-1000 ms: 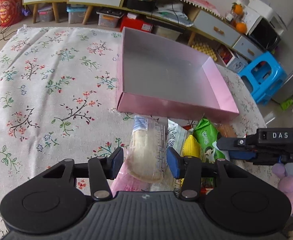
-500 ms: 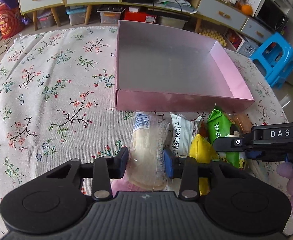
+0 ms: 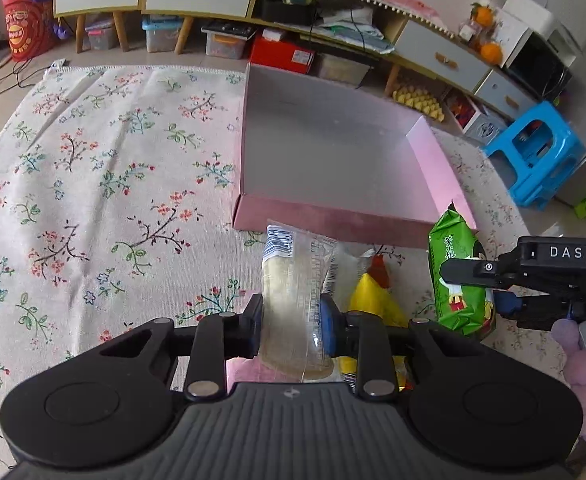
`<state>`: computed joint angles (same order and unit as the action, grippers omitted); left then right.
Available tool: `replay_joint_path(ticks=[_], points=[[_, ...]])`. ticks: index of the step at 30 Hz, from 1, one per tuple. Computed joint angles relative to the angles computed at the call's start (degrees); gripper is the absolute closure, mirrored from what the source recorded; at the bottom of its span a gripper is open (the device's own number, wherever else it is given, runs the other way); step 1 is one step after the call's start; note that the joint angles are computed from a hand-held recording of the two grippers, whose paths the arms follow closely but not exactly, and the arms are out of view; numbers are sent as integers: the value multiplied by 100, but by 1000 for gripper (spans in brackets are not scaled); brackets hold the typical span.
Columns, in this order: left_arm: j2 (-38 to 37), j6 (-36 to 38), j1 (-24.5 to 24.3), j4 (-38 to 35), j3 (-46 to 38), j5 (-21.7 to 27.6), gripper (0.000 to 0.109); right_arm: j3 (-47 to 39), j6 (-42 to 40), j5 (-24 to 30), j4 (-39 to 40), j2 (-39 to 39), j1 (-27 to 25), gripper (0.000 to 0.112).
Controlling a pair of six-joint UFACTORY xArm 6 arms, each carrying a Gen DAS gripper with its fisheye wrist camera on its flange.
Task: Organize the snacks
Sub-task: 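Lower both bags into the pink box and open both grippers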
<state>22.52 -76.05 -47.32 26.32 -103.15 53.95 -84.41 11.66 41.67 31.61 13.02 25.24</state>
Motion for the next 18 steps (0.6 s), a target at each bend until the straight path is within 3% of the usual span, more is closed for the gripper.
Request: replay_joint_path(ticks=[5, 11, 18], points=[[-185, -275, 10, 195, 177, -229, 84, -115, 66, -157, 117, -27, -37, 67], [129, -264, 257, 468, -204, -805, 84, -1093, 236, -63, -205, 563, -6, 67], [1112, -185, 531, 978, -1237, -802, 84, -1640, -152, -1019, -38, 1275, 37, 67]])
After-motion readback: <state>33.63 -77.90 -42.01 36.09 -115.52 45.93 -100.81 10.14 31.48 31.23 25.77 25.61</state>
